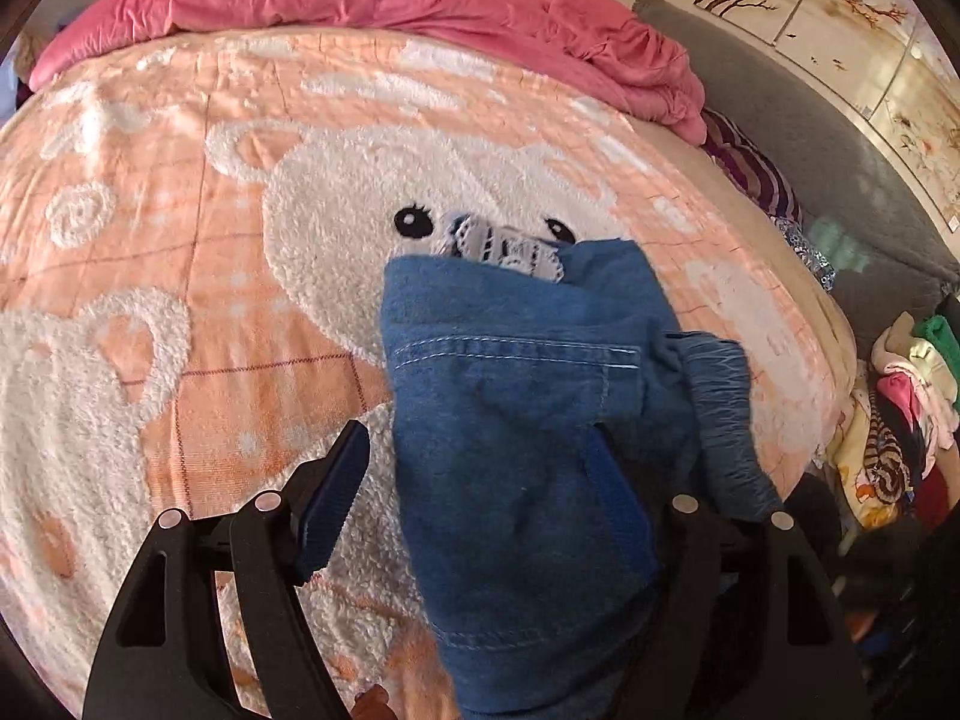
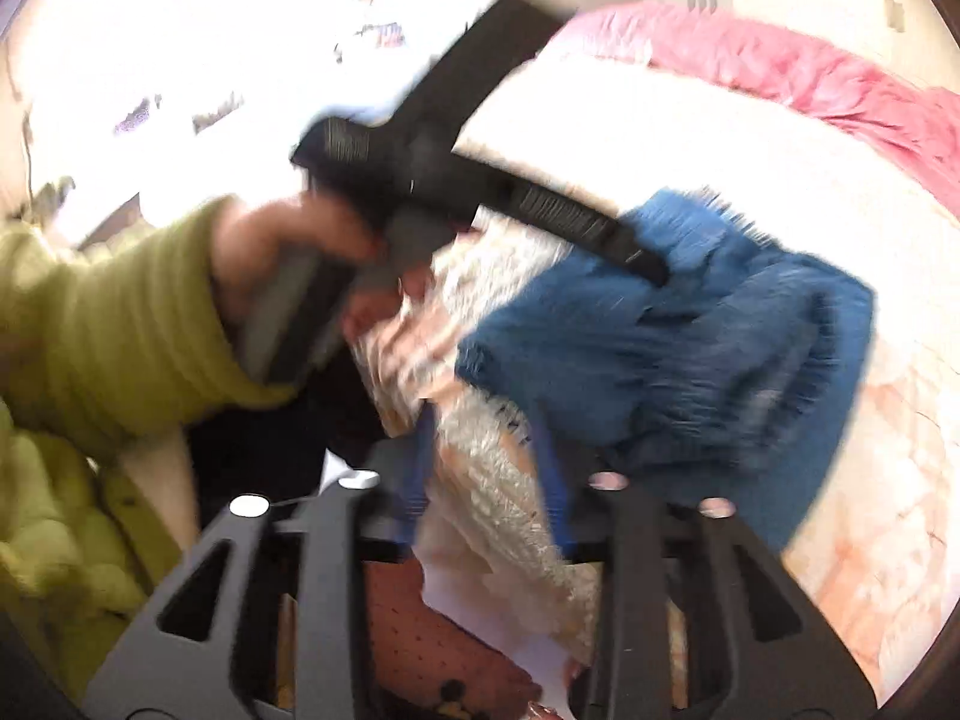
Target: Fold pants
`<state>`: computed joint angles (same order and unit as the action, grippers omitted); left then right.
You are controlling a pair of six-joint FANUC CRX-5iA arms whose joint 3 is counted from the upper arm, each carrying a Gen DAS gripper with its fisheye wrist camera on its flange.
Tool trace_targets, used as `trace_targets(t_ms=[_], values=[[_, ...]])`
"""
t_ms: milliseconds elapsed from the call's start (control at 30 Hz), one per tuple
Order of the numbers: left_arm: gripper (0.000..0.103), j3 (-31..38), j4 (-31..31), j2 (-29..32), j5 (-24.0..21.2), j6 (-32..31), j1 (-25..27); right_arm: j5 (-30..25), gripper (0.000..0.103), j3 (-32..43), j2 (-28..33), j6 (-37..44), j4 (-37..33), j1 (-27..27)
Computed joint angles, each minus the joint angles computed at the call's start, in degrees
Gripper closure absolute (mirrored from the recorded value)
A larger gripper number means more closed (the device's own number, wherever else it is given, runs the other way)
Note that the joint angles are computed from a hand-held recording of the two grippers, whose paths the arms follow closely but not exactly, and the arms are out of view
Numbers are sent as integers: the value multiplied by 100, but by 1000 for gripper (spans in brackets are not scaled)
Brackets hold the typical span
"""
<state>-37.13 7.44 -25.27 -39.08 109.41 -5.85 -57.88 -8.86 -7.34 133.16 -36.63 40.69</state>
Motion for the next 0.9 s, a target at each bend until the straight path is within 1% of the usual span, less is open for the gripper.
trace_targets(t_ms=[33,100,133,167,200,267,300,367,400,467,500,533,633,900], values=[[30,83,-223,-14,-49,217,-95,116,62,-37,-111,-106,-14,-108],[30,273,-708,-44,-156,657,-334,279,57,-60,-225,-331,-37,-299],[29,356,-915,-62,-214,835,-433,392,52,-73,-268,-518,-7,-382],[25,496,-1226,-65,-328,1109,-609,515,47,-115,-309,-682,95,-387],[22,576,-1395,-75,-402,1243,-705,693,46,-164,-344,-936,260,-389],[21,846,-1966,-62,-668,1692,-1064,882,41,-205,-354,-1289,488,-408],[20,917,-2087,-61,-753,1776,-1158,964,40,-202,-338,-1453,549,-443],[19,1029,-2263,-67,-894,1906,-1317,1066,30,-198,-300,-1757,686,-464],[19,1107,-2381,-60,-989,2001,-1430,1154,29,-205,-277,-1919,816,-470],[18,1152,-2424,-46,-1009,2029,-1500,1277,23,-200,-200,-2209,1042,-461],[14,1184,-2451,-35,-1046,2057,-1539,1348,23,-224,-171,-2339,1121,-410],[13,1215,-2498,-14,-1081,2105,-1578,1379,21,-211,-113,-2425,1170,-415],[12,1239,-2483,41,-1121,2114,-1573,1454,21,-142,136,-2762,1408,-395],[11,1149,-2322,263,-1097,2042,-1324,1255,21,170,691,-2987,1498,-433]])
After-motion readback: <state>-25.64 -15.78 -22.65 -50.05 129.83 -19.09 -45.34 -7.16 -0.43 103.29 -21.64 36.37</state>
